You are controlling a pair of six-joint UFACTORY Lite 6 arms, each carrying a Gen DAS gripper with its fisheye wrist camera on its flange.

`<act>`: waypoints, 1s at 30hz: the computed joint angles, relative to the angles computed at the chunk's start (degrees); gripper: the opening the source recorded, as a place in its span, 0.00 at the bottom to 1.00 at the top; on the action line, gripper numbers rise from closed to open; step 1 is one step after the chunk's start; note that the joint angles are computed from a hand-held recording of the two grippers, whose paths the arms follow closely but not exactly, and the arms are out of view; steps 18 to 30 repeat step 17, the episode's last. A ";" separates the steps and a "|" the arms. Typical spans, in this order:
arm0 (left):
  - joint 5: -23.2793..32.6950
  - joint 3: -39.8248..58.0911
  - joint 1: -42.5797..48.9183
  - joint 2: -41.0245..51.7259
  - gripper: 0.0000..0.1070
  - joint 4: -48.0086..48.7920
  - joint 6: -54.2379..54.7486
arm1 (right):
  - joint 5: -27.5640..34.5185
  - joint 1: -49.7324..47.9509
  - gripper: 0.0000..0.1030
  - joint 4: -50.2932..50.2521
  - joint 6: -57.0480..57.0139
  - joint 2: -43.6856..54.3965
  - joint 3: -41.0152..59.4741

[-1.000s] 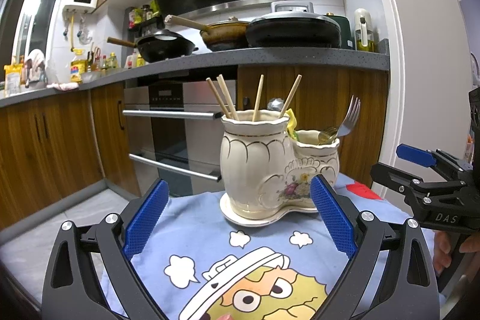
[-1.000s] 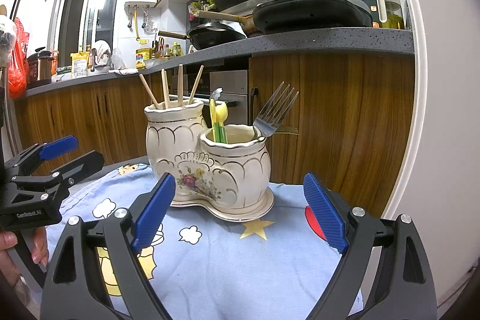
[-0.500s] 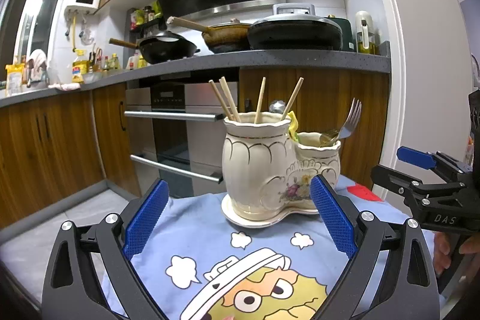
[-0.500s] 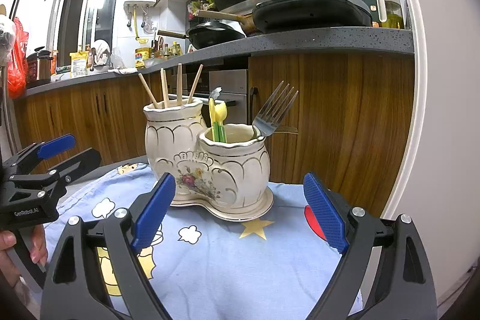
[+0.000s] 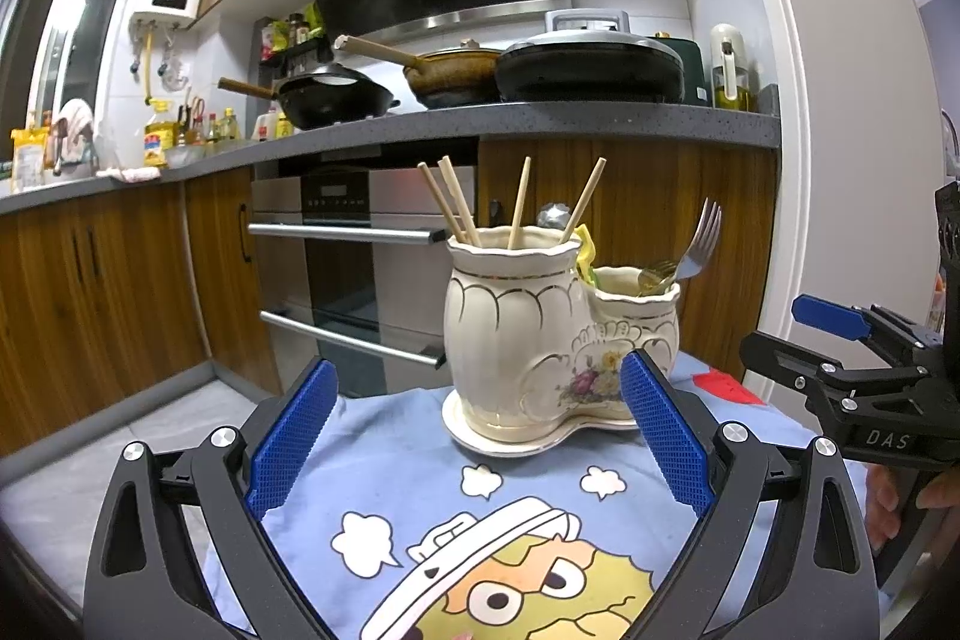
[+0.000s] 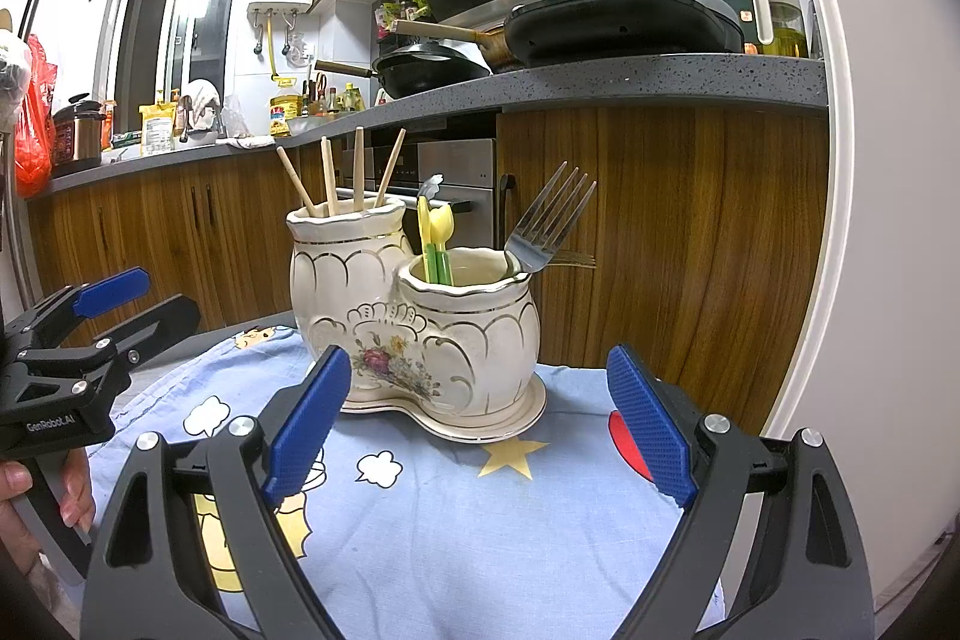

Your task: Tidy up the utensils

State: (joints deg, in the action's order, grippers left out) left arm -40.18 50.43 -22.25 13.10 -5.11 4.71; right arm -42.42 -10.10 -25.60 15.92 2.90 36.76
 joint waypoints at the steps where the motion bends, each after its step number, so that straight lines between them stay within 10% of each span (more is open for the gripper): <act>1: 0.04 0.04 0.01 0.06 0.88 0.03 -0.05 | 0.01 0.00 0.84 0.00 0.00 0.03 0.03; 30: 1.76 0.51 -0.27 -0.57 0.90 -3.20 1.75 | 0.03 0.02 0.84 0.02 0.00 -0.05 -0.04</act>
